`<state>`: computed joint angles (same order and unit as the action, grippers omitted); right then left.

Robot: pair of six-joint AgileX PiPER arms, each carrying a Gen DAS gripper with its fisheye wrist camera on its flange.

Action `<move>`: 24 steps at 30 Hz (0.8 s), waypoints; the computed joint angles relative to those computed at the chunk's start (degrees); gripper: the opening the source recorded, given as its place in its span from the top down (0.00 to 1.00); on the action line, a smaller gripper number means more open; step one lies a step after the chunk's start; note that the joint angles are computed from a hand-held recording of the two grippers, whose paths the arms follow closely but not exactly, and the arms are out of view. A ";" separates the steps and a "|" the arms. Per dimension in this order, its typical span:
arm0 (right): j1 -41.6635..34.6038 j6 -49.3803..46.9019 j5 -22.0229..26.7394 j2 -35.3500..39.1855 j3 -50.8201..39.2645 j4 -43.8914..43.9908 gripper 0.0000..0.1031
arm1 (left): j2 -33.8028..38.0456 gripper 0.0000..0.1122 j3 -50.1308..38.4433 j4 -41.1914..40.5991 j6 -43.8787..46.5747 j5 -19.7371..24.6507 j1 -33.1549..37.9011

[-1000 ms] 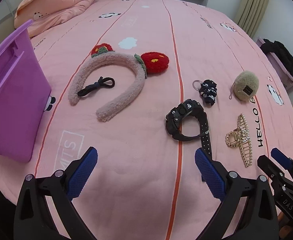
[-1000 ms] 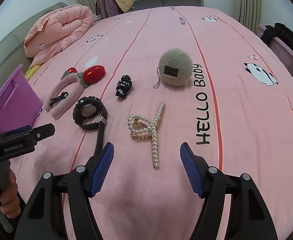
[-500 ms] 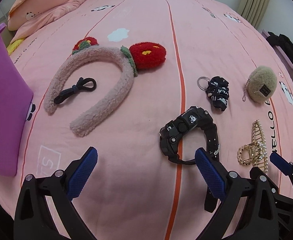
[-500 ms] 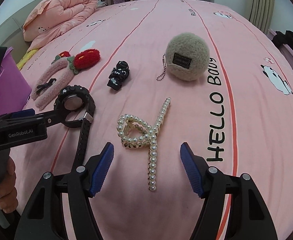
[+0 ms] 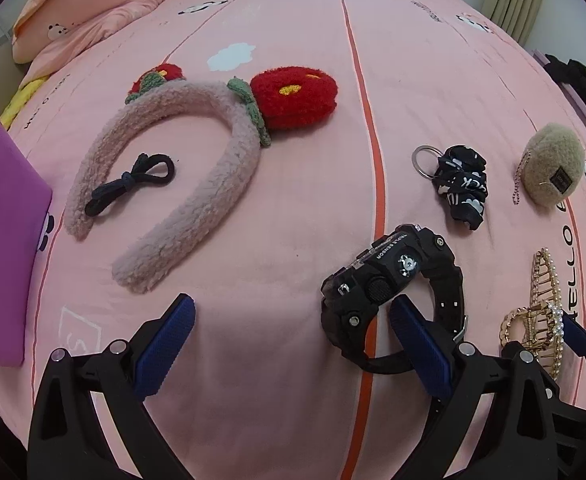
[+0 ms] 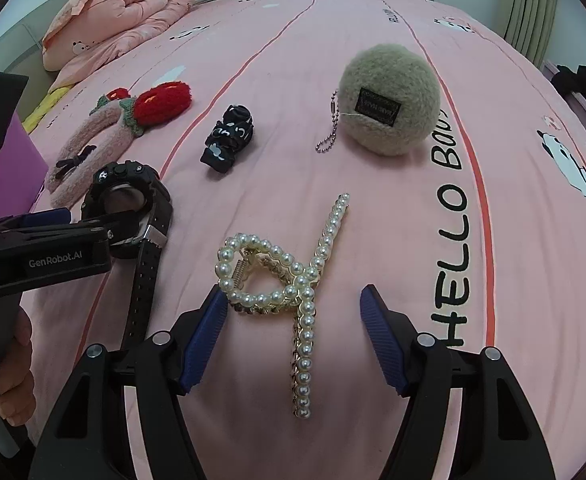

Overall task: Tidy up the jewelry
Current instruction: 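Close the left tool on the black watch while the right tool grips the pearl claw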

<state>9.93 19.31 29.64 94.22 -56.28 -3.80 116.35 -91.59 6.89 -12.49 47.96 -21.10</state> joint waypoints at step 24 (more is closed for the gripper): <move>-2.30 -0.50 -5.48 -1.33 3.08 3.48 0.56 | -0.70 0.70 2.38 -4.61 2.04 -5.29 -0.32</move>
<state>7.63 18.82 24.16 92.90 -53.20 -0.33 115.66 -89.21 2.28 -10.45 42.68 -21.42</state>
